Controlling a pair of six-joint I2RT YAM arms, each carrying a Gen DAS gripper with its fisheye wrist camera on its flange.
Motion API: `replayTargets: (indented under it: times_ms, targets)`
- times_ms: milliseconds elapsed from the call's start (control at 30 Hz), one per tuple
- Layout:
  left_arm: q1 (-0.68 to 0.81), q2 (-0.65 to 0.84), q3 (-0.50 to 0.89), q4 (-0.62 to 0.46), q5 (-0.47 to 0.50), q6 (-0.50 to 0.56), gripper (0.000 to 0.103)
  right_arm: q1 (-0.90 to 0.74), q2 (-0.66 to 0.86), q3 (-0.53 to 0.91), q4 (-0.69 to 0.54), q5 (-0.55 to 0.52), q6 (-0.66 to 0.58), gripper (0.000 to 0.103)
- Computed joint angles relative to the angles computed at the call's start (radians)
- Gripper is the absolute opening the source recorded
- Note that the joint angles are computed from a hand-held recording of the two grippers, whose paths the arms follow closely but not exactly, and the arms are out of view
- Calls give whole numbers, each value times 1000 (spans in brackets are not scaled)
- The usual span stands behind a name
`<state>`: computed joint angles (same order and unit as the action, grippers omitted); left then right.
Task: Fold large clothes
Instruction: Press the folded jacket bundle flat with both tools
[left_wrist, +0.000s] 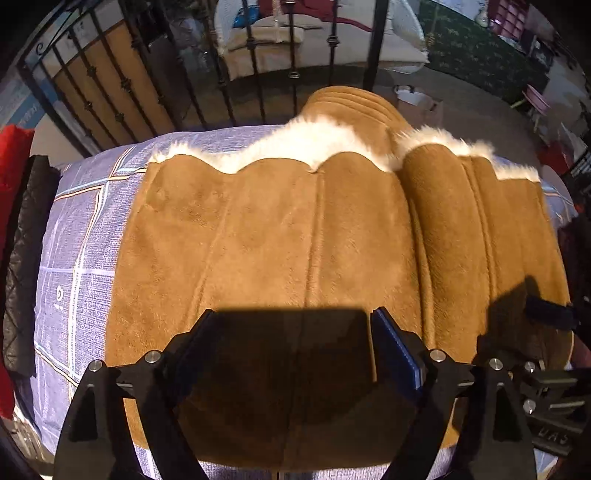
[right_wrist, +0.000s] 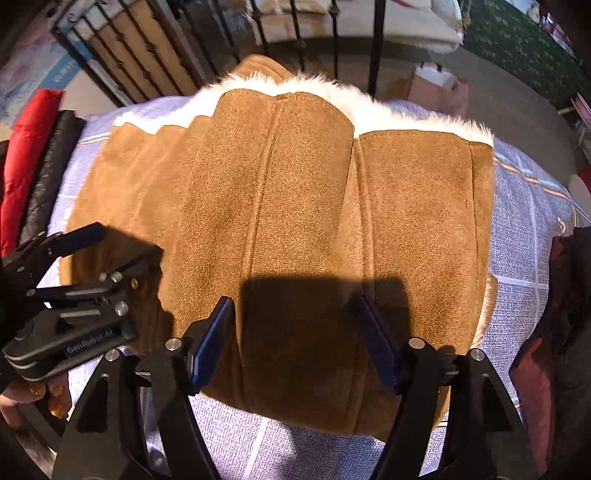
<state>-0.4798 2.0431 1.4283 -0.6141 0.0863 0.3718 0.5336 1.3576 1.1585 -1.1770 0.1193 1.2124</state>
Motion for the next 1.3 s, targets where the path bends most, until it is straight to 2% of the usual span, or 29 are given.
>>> replayTargets:
  times_ms: [133, 200, 333, 567, 733, 833, 933, 1033, 1167, 1267, 1300]
  targets:
    - [-31, 147, 176, -102, -75, -47, 90, -88, 159, 89, -38, -64, -64, 79]
    - [-41, 202, 253, -159, -88, -71, 92, -119, 206, 109, -48, -84, -79, 85]
    - [-42, 280, 369, -247, -93, -93, 96, -144, 262, 130, -45, -115, -94, 88]
    - [-35, 295, 370, -226, -87, -74, 98, -138, 272, 123, -22, -110, -91, 90]
    - [-31, 302, 429, -301, -70, -62, 95, -145, 307, 149, -14, -119, -98, 91]
    - [4, 206, 347, -268, -26, -45, 93, -151, 263, 124, 9, -121, -98, 91]
    - [69, 79, 216, -198, 1, -27, 93, -107, 172, 95, 20, -90, -44, 91]
    - [139, 7, 138, -200, 33, -34, 93, 4, 143, 155, -87, 12, 66, 91]
    - [180, -4, 76, -186, 15, -41, 93, 106, 146, 165, -157, 22, 174, 91]
    - [162, 14, 51, -162, -36, -36, 95, 130, 176, 143, -147, 12, 157, 92]
    - [159, 28, 64, -169, -41, -41, 96, 126, 182, 133, -133, 3, 146, 97]
